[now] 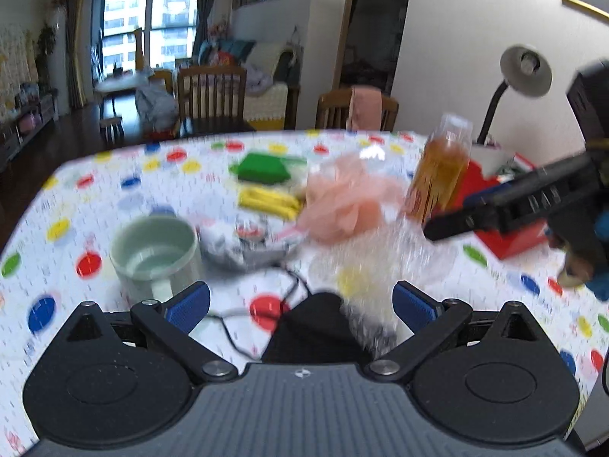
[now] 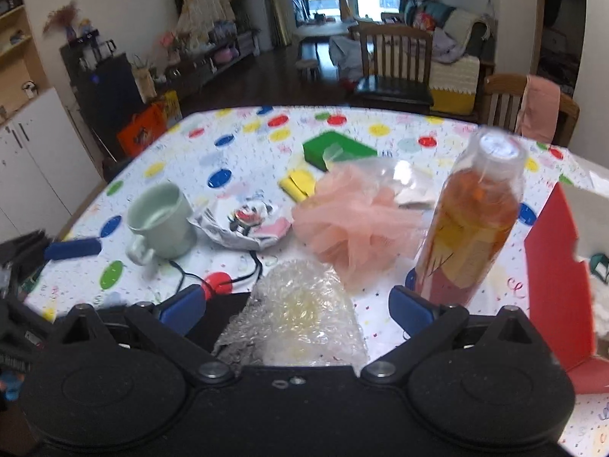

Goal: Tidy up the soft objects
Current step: 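Move both open grippers back over the table items, then grasp the black face mask with the left gripper while the right grasps the bubble wrap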

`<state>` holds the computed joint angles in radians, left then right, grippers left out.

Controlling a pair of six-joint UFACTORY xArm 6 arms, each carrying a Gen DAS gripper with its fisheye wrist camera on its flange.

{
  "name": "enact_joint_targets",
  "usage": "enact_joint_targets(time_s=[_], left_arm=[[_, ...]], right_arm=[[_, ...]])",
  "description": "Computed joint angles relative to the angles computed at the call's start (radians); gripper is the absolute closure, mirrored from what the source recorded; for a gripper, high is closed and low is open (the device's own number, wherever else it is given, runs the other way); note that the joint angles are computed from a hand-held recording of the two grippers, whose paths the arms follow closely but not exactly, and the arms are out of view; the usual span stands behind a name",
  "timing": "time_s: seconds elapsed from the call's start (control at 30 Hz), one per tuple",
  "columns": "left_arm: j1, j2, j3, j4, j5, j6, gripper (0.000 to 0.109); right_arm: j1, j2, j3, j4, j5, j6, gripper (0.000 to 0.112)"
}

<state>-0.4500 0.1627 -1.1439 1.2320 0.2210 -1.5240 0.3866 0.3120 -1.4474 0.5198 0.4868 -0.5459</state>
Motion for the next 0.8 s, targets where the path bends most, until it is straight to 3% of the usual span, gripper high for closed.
enact_joint_targets(time_s=[0.07, 0.2, 0.33, 0.8], left_arm=[[0.011, 0.015, 0.017, -0.061, -0.046, 0.060, 0.006], [0.024, 0.047, 0.026, -0.065, -0.115, 0.067, 0.006], [0.018, 0.069, 0.033, -0.086, -0.109, 0.121, 0.006], [0.015, 0.165, 0.034, -0.408, -0.163, 0.482, 0.006]], right_arm=[[-0.002, 0.032, -0.031, -0.011, 0.016, 0.030, 0.010], [-0.002, 0.081, -0.080, -0.052, 0.041, 0.093, 0.010], [0.000, 0.122, -0.125, -0.088, 0.072, 0.133, 0.012], [0.011, 0.181, -0.168, -0.181, 0.111, 0.235, 0.029]])
